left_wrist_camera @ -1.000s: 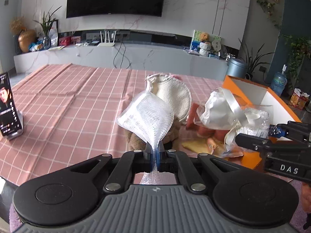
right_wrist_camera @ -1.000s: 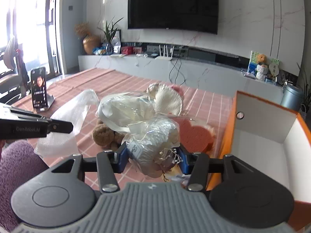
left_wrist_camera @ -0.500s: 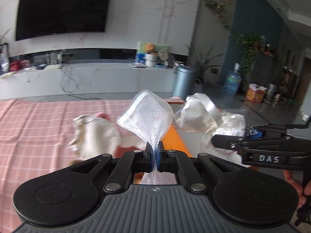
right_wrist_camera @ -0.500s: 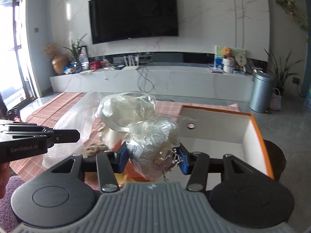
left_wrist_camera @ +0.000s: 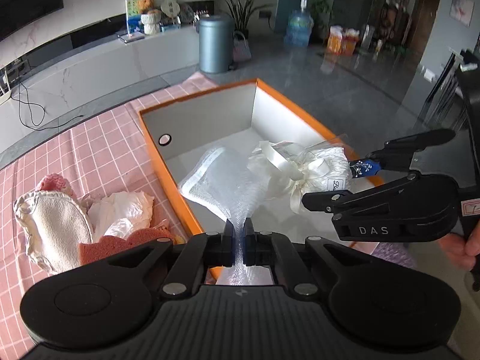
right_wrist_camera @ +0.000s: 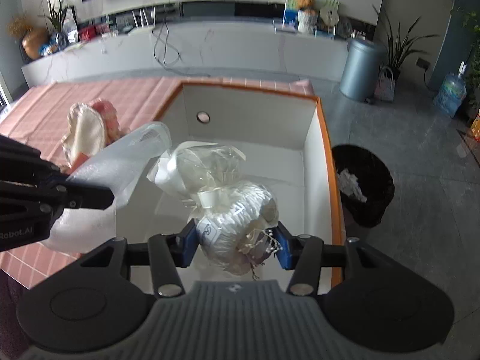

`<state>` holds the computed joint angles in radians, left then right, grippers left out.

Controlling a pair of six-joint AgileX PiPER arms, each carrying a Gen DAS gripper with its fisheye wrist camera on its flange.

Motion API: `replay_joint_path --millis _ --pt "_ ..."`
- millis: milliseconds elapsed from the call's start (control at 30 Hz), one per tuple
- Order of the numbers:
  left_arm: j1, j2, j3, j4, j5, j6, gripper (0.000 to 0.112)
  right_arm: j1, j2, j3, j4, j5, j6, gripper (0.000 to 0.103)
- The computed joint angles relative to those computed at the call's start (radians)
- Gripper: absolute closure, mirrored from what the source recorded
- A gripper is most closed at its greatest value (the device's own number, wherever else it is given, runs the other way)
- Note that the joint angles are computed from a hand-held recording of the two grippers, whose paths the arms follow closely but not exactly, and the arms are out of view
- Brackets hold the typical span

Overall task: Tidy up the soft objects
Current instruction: 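Carry the plastic bags over the orange box with both grippers, then open both grippers to drop the plastic bags into the box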

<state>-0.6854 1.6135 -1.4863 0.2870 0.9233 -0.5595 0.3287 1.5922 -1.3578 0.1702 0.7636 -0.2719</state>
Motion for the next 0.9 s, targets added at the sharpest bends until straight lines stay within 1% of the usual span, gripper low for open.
replay_joint_path --millis 100,200,333,433,567,667,700,800,900 --pt "0.001 0.066 -0.055 -0.005 0.057 0.063 0.108 0.002 0.070 -0.060 -0.019 0.048 0.007 0.052" --pt "0.016 0.126 -0.110 -0.026 0.098 0.128 0.107 0.008 0.130 -0.116 -0.025 0.092 0.011 0.052" --pt "0.042 0.189 -0.183 -0.080 0.153 0.232 0.102 0.023 0.191 -0.181 -0.048 0.152 0.021 0.052" --pt "0.033 0.222 -0.227 -0.053 0.187 0.250 0.099 0.033 0.225 -0.215 -0.037 0.188 -0.002 0.051" --pt "0.039 0.244 -0.261 -0.056 0.212 0.283 0.098 0.038 0.280 -0.278 -0.014 0.261 -0.015 0.051" --pt "0.040 0.245 -0.261 -0.056 0.211 0.297 0.095 0.039 0.314 -0.320 -0.012 0.304 -0.007 0.049" --pt "0.039 0.246 -0.263 -0.056 0.214 0.297 0.093 0.040 0.316 -0.319 -0.016 0.309 -0.011 0.048" --pt "0.048 0.240 -0.259 -0.080 0.208 0.308 0.090 0.043 0.329 -0.330 -0.018 0.331 -0.009 0.044" --pt "0.057 0.226 -0.247 -0.108 0.195 0.321 0.084 0.043 0.333 -0.332 -0.017 0.336 0.004 0.042"
